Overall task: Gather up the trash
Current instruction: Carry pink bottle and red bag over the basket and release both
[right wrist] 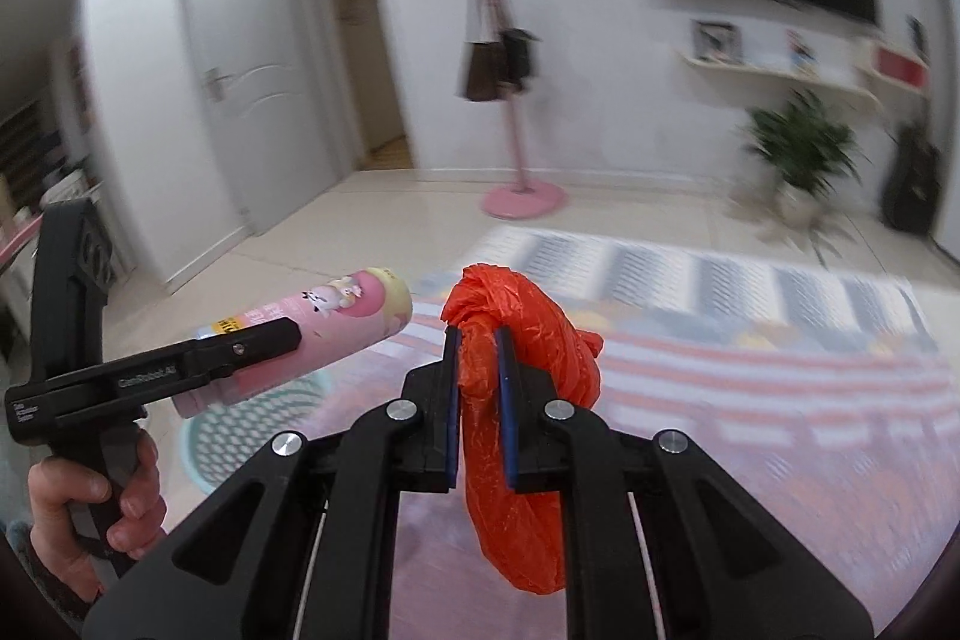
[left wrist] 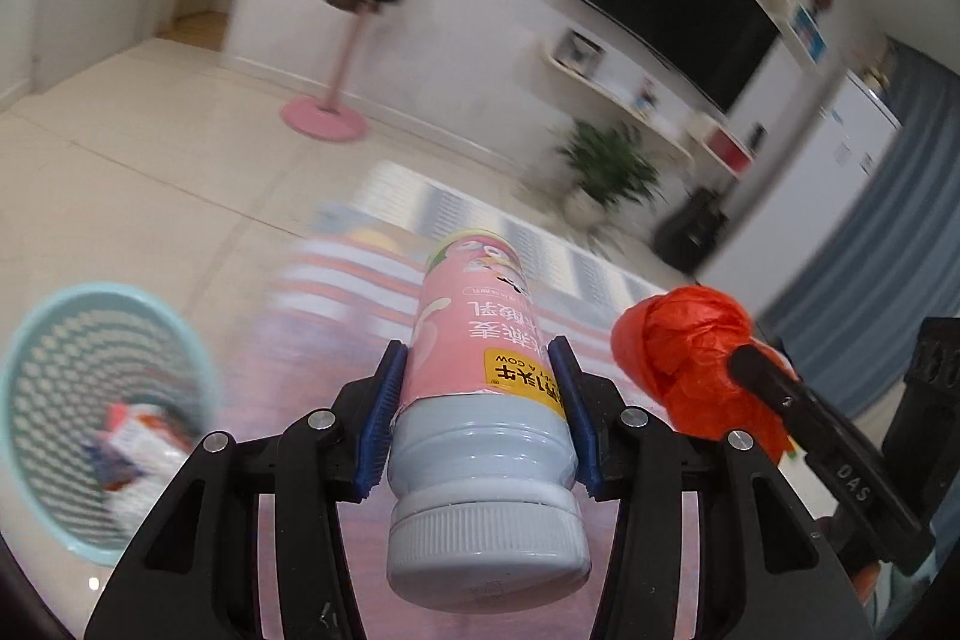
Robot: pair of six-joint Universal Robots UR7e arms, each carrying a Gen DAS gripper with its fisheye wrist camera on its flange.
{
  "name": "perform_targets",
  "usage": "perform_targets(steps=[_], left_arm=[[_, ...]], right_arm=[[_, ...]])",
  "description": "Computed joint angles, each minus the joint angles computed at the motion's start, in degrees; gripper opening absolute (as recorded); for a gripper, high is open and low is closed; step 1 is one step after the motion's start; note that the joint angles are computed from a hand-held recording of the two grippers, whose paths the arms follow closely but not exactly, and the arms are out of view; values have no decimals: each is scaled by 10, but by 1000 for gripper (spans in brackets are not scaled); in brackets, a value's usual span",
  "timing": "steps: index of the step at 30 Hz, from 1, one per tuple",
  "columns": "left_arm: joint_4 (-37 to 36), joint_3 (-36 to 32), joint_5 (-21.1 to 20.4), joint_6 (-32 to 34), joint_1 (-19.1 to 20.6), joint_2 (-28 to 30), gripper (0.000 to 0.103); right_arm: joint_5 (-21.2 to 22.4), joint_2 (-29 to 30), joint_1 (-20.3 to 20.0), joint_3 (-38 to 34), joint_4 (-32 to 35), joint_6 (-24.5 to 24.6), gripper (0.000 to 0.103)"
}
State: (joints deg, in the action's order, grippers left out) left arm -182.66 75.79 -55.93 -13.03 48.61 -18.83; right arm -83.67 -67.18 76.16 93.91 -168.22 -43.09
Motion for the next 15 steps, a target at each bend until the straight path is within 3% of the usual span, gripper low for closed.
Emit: perform_targets(steps=[8,15], left_arm=[[-87,158,84,-28,28,-115,46],[-117,219,105,-77,64,-158,46]], right_arm=[[-33,89,95,-39,66,-23,9],[-91,172,143,-84,119,-21,9]])
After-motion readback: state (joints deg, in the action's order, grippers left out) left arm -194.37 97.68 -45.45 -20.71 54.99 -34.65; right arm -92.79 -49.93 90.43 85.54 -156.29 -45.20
